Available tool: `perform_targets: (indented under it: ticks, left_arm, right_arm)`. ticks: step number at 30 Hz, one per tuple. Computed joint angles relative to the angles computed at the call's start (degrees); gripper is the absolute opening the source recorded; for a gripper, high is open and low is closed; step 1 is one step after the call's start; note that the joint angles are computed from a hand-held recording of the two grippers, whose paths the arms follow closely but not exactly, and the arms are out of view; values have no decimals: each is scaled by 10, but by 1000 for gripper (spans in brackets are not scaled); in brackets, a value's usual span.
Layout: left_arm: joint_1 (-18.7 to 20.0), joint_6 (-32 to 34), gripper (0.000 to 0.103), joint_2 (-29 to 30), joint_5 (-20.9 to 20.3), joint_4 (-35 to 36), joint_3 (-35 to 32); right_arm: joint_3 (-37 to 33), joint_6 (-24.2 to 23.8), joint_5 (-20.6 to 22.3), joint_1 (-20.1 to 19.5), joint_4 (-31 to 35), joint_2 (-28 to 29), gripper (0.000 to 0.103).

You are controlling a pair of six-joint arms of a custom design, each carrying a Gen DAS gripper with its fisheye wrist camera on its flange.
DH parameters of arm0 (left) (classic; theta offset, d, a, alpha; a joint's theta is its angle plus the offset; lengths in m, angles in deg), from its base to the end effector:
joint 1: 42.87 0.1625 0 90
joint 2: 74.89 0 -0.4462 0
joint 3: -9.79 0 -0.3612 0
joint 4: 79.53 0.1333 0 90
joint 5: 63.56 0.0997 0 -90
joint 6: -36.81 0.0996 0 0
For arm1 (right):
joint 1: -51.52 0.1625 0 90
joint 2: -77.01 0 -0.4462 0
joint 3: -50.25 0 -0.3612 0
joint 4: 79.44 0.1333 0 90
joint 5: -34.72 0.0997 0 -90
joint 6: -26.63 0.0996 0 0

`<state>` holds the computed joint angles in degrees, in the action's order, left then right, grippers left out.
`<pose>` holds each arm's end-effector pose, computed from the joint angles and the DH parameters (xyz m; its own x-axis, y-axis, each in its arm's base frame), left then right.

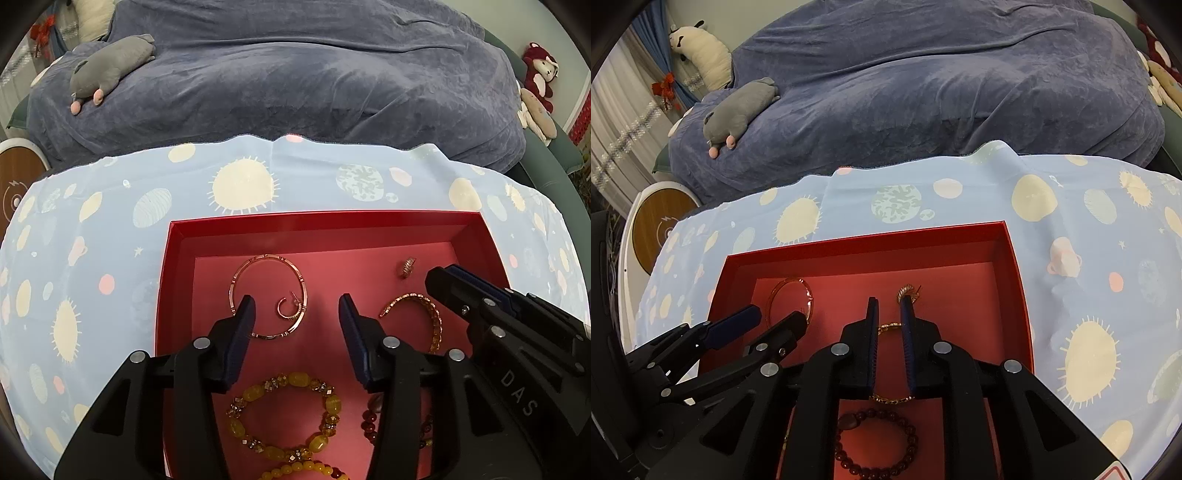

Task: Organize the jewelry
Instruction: 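Open both grippers to drop the earrings into the box, then move both grippers back toward the red-stone ring and tangled bracelet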

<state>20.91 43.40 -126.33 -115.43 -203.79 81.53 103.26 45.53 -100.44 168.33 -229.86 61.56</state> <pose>-0.1489 -0.7432 0.3341 -0.7172 0.3124 -0.6229 0.5145 0.8403 -0.1709 0.4328 -0.7175 0.0352 -0.8476 0.1981 0.4923 -0.1491 0.8014 -0.5792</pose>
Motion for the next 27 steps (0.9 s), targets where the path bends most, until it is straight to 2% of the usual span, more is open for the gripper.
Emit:
perform_targets:
  ticks: [7,14,22,27]
  left_arm:
    - [-9,-3,44,-16,-1,0,12]
    - [-32,-13,44,-57,-4,1,46]
    - [-69,-23,44,-136,-4,1,125]
    - [-87,-41,44,-194,-9,7,186]
  right_arm:
    - [19,8,-9,12,-4,-13,15]
    - [57,21,-25,39,-15,-40,16]
    - [136,56,-56,86,-34,-81,16]
    - [197,94,-68,114,-34,-103,16]
